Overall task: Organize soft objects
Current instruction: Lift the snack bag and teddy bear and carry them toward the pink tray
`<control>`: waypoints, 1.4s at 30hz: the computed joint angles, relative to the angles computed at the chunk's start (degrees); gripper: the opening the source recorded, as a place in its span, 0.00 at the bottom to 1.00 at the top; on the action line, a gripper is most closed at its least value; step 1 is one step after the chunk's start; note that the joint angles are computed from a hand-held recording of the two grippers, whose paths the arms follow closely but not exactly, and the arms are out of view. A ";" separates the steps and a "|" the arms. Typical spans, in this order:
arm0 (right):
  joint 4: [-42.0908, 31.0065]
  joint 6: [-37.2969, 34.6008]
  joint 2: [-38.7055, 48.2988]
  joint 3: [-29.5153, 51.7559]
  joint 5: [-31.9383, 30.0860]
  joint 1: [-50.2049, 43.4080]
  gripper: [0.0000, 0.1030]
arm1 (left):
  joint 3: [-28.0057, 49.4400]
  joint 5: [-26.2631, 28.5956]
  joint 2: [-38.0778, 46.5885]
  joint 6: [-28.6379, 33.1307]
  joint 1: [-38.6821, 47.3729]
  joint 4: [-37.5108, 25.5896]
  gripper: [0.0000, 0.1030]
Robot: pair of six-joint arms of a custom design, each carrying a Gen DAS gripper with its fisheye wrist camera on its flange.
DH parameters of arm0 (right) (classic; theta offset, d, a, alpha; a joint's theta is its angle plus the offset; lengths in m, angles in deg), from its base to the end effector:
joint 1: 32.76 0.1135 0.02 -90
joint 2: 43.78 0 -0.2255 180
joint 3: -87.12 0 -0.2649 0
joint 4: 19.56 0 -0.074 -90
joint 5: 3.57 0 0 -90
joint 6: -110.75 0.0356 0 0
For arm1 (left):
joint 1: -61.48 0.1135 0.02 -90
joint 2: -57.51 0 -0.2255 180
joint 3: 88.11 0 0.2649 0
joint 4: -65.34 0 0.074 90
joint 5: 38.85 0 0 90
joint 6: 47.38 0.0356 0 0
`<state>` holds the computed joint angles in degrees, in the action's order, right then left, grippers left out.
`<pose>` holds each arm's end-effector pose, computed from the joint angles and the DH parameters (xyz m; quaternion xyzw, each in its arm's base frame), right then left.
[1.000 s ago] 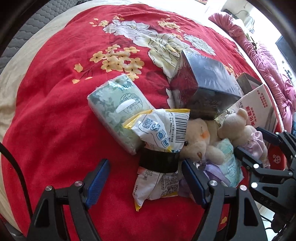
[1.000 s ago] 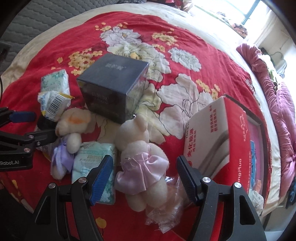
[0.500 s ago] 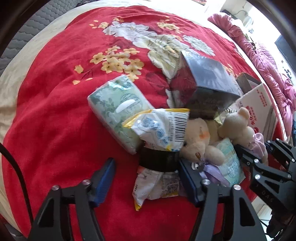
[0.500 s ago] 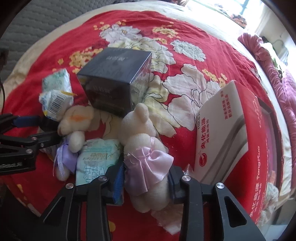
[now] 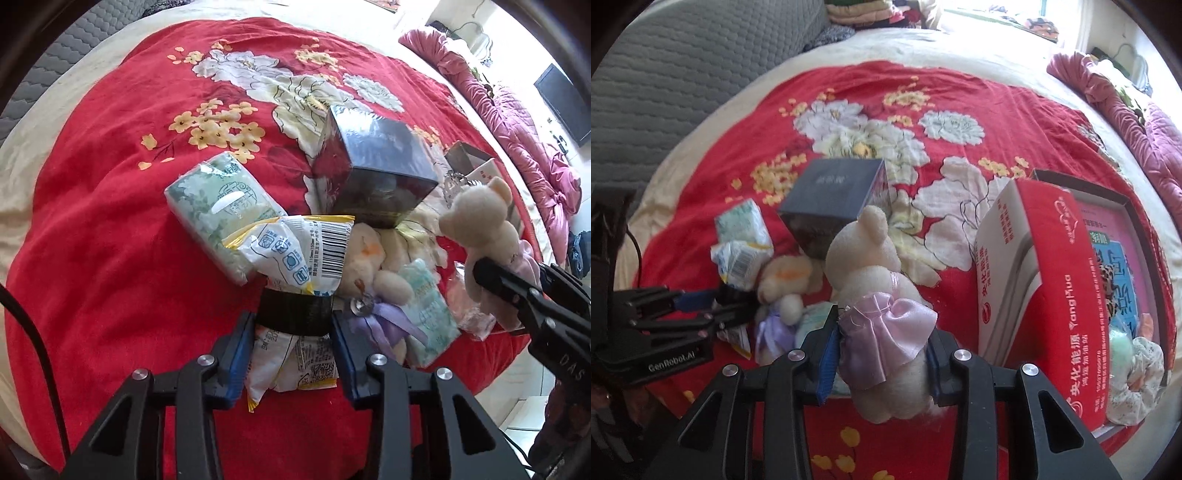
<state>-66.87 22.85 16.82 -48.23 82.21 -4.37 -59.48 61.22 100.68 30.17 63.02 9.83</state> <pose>0.1864 0.1037 0.1394 -0.2294 0.9448 0.0953 0.2135 0.1493 -0.0022 0.0988 -0.1044 0.9756 -0.1024 0.1636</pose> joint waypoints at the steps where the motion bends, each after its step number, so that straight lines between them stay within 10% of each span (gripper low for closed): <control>1: -0.42 0.23 -0.76 0.01 -0.06 -0.01 0.38 | -0.05 -0.24 -2.21 -0.31 0.05 -1.56 0.40; 22: -16.53 1.70 -23.47 0.12 -1.73 -1.27 0.38 | 7.95 -9.60 -23.47 -11.39 -15.97 -23.72 0.40; 42: -33.47 -15.59 -33.34 8.20 -17.33 -32.34 0.38 | 23.18 -26.65 -3.09 -34.20 -51.18 -18.65 0.40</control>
<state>-100.34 7.26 -16.52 -40.03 64.88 -36.72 -36.30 34.57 97.60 -4.02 11.85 -8.82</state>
